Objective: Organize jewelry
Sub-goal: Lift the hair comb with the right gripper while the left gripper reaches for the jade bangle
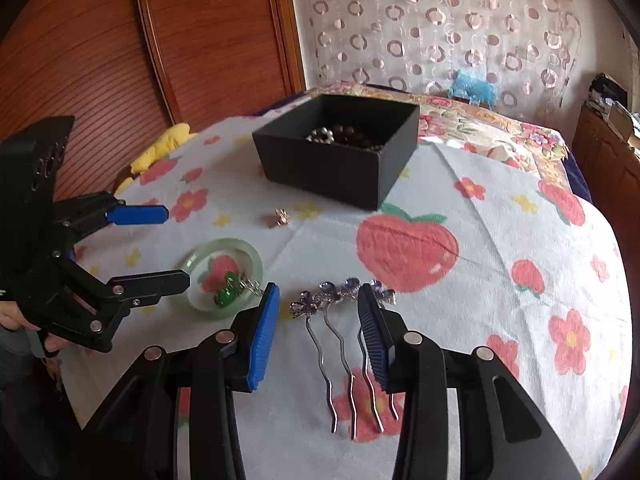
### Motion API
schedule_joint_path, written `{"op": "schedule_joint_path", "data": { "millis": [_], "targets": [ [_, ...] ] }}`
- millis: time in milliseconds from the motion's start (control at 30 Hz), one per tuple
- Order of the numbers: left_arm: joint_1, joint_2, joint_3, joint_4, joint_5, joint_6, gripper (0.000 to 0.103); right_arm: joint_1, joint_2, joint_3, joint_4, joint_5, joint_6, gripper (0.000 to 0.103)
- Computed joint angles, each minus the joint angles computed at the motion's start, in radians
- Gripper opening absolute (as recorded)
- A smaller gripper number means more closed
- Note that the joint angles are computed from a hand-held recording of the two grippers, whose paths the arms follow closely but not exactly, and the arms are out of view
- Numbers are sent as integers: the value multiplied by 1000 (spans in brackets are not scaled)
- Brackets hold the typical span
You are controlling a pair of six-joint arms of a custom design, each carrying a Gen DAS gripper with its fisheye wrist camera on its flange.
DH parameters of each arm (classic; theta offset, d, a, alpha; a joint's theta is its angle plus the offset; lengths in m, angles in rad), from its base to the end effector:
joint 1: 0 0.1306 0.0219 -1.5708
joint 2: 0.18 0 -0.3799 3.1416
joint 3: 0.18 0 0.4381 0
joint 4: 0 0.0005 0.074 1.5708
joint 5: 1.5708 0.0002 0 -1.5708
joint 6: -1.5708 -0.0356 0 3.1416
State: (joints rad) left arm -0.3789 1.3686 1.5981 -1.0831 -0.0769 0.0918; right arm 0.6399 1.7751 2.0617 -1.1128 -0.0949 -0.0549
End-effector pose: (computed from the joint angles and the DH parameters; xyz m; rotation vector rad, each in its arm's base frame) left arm 0.4764 -0.1873 0.5274 0.3123 2.4045 -0.1212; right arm 0.5266 0.3955 0.5260 -0.7461 2.3211 0.4329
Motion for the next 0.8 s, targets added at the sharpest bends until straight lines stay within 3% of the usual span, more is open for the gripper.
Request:
{"op": "schedule_joint_path", "data": {
  "millis": [267, 367, 800],
  "targets": [
    [-14, 8, 10, -13, -5, -18, 86, 2, -26, -39, 18, 35, 10, 44],
    [-17, 23, 26, -26, 4, -31, 86, -1, -32, -47, 20, 62, 16, 55],
    [-35, 108, 109, -105, 25, -90, 87, -11, -26, -49, -1, 75, 3, 56]
  ]
}}
